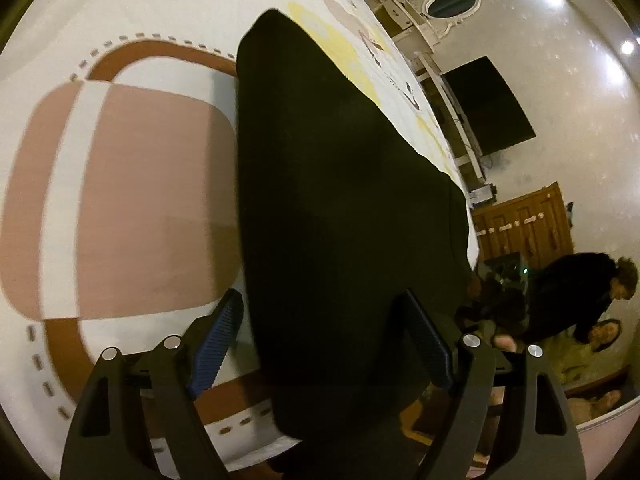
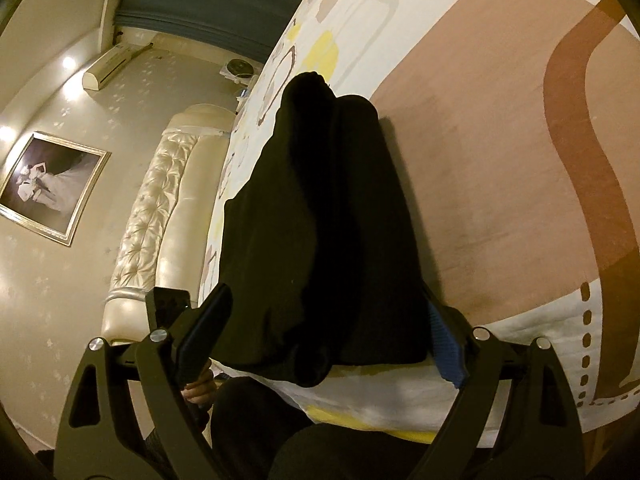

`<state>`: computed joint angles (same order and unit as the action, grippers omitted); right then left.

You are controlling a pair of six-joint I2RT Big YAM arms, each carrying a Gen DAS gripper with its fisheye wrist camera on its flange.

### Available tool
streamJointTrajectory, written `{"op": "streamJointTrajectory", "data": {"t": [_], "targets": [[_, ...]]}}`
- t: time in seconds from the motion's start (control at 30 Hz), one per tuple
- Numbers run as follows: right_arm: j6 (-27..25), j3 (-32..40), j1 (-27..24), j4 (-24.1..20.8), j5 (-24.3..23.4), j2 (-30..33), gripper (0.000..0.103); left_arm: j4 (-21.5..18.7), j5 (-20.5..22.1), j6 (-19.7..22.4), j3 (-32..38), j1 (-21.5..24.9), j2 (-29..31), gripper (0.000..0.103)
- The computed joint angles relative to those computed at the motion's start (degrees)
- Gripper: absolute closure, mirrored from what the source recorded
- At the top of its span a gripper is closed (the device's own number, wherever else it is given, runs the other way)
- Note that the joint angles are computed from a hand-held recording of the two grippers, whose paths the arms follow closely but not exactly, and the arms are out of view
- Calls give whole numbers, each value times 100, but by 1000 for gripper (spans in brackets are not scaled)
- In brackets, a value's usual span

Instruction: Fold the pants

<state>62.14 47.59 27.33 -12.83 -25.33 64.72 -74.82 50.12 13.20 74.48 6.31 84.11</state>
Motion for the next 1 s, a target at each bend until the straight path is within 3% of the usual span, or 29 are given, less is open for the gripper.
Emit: {"op": "streamJointTrajectory", "data": {"t": [0.07, 0.13, 0.17, 0.3, 0.37, 0.53, 1.0], "targets": [[-68, 71, 23, -123, 43, 40, 17, 60, 15, -20, -40, -13, -51, 30], [-136, 223, 80, -357, 104, 149, 35, 91, -96, -11, -68, -76, -81, 39], [-134, 196, 57, -332, 32, 187, 52, 131, -141, -52, -74, -90, -86, 45], [-115, 197, 148, -247, 81, 247, 63, 94, -234, 97, -49, -60, -98, 60], [-157, 253, 213, -303, 195, 252, 65, 144, -305, 88, -38, -69, -141, 67], [-138, 411, 347, -429, 442, 286, 68, 186, -454, -48, 54, -63, -177, 72], [-227, 1104, 692, -248, 298, 1108, 69, -39, -649, 256, 305, 647, -105, 73]]}}
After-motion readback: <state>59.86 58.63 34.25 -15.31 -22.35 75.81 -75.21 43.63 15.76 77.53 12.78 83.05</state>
